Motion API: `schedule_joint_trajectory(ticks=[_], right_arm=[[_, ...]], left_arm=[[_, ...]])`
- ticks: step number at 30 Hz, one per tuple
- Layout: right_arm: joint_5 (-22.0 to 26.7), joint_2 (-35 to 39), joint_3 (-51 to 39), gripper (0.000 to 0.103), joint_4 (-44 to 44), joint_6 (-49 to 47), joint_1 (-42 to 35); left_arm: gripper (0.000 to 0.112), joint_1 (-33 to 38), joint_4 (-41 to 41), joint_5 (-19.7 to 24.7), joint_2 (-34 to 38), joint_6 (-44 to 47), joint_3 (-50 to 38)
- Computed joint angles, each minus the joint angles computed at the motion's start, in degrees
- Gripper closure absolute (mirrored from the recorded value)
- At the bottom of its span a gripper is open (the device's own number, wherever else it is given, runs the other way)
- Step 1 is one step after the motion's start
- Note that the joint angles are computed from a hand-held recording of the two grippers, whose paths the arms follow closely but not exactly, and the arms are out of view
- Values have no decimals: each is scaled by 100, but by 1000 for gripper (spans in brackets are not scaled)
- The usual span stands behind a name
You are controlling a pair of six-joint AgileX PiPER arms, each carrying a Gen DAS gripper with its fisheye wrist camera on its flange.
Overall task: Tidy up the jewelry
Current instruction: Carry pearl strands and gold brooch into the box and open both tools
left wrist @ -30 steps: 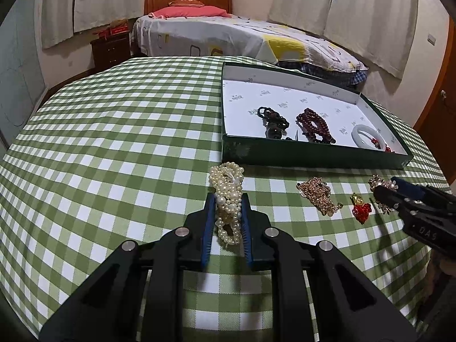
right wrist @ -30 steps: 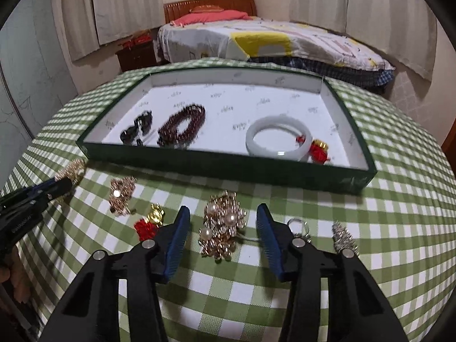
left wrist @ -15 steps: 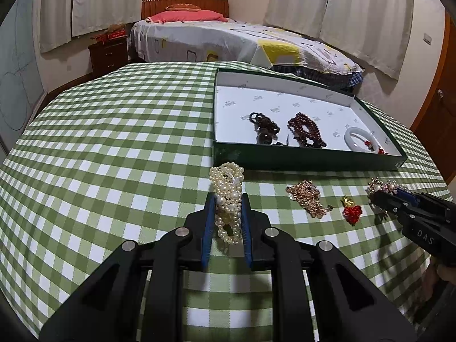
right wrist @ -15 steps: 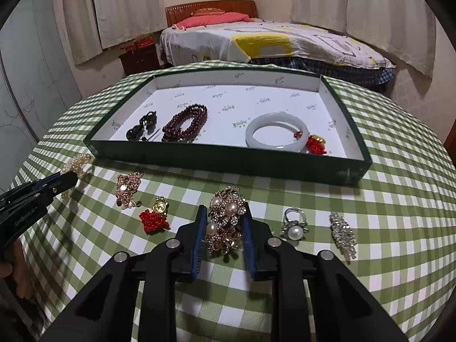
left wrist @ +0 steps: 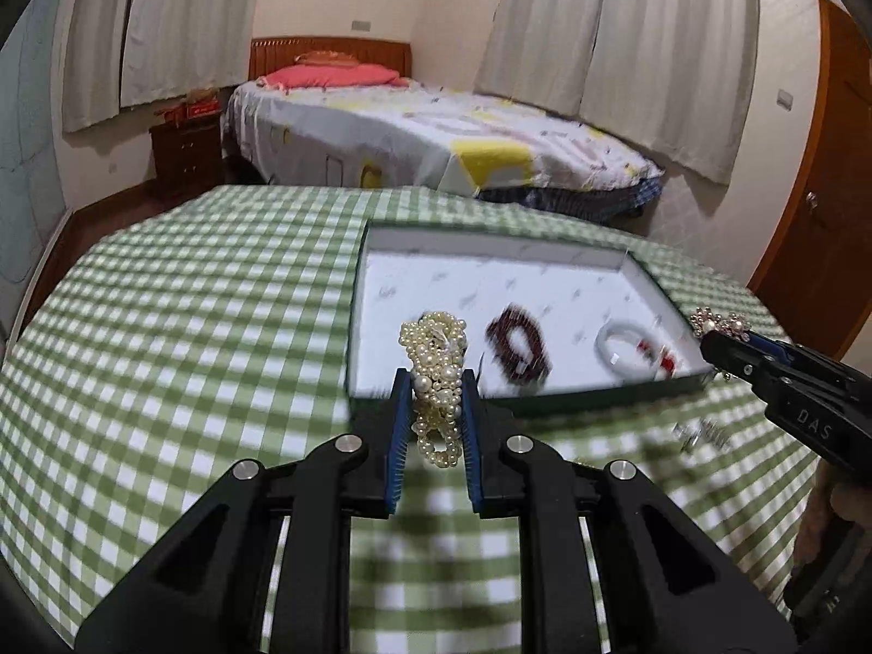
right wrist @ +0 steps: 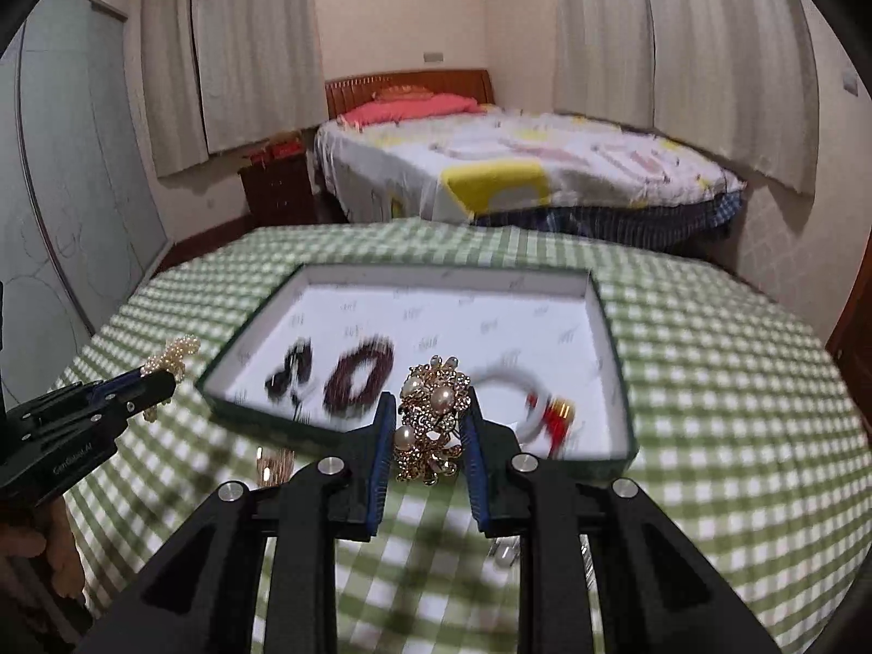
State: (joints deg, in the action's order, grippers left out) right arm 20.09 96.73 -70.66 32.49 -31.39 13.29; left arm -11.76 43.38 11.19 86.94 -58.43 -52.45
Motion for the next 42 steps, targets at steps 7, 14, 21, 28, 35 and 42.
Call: schedule_joint_trajectory(ticks=[7,14,21,28,35,42], right_arm=[[-98,270,-723,79,335,-391,-153],[-223,758,-1332,79,943,-1012,-299],[-139,1609,-2164,79,603,-647,-433],[501,2538,-3148,79,-491,452,-543],[1266,3164,-3981,79,-1195,1172,-578],[1979,3605,-4689,79,-1603,1650,-596]], left_arm=[[95,0,562,-13,333,-469,-822],[95,-44,2108,27,969,-1958,-1590],[95,106,-424,193,2137,635,-2902],[95,311,-2800,1106,3359,3026,-4353],[95,458,-3570,2058,4154,3623,-5502],[95,449,-3684,2804,4634,3772,-6295]])
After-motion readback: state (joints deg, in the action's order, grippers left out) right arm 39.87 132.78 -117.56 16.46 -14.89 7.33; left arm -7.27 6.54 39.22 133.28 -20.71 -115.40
